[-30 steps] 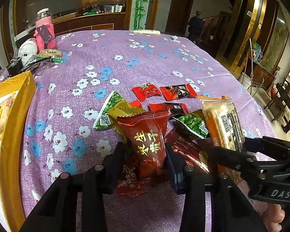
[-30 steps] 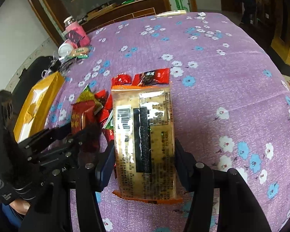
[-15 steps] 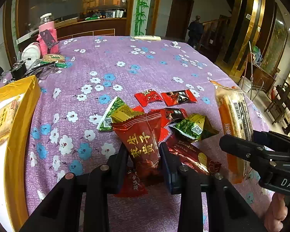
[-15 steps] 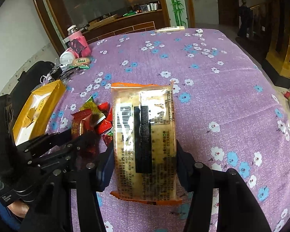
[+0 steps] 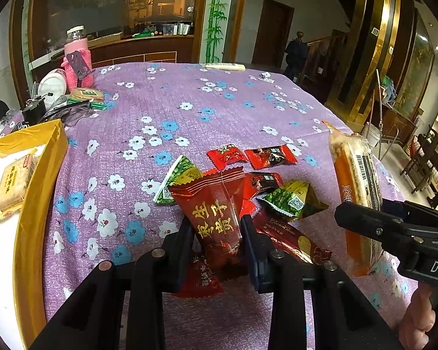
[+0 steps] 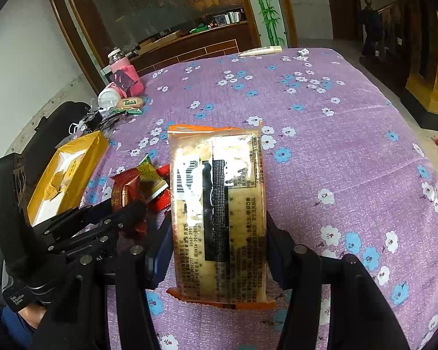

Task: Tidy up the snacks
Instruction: 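Lift the red candy packet with the left gripper while the right gripper holds the biscuit pack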

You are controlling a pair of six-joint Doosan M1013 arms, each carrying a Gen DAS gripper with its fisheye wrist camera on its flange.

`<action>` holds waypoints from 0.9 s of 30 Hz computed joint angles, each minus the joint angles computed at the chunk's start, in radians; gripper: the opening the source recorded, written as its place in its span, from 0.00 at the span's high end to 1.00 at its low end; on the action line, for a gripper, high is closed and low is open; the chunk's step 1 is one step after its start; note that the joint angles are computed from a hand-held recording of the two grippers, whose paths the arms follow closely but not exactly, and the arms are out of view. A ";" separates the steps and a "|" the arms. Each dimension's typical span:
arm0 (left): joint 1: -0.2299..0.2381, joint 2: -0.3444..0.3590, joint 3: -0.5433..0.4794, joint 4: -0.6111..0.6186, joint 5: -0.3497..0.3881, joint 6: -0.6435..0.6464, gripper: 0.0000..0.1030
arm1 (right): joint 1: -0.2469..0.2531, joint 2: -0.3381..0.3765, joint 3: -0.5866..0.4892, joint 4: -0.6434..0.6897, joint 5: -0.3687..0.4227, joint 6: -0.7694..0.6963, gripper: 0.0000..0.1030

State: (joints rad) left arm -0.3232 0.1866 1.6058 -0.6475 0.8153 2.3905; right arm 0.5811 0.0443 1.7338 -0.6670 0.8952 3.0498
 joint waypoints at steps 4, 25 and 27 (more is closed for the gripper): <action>0.000 0.000 0.001 0.008 -0.002 0.001 0.68 | -0.007 0.001 0.002 0.021 -0.005 -0.009 0.48; -0.012 -0.049 0.066 -0.014 -0.210 0.062 0.68 | -0.015 0.003 0.009 0.024 -0.042 -0.012 0.48; -0.013 -0.053 0.071 -0.021 -0.220 0.072 0.68 | -0.016 0.003 0.010 0.025 -0.048 -0.015 0.48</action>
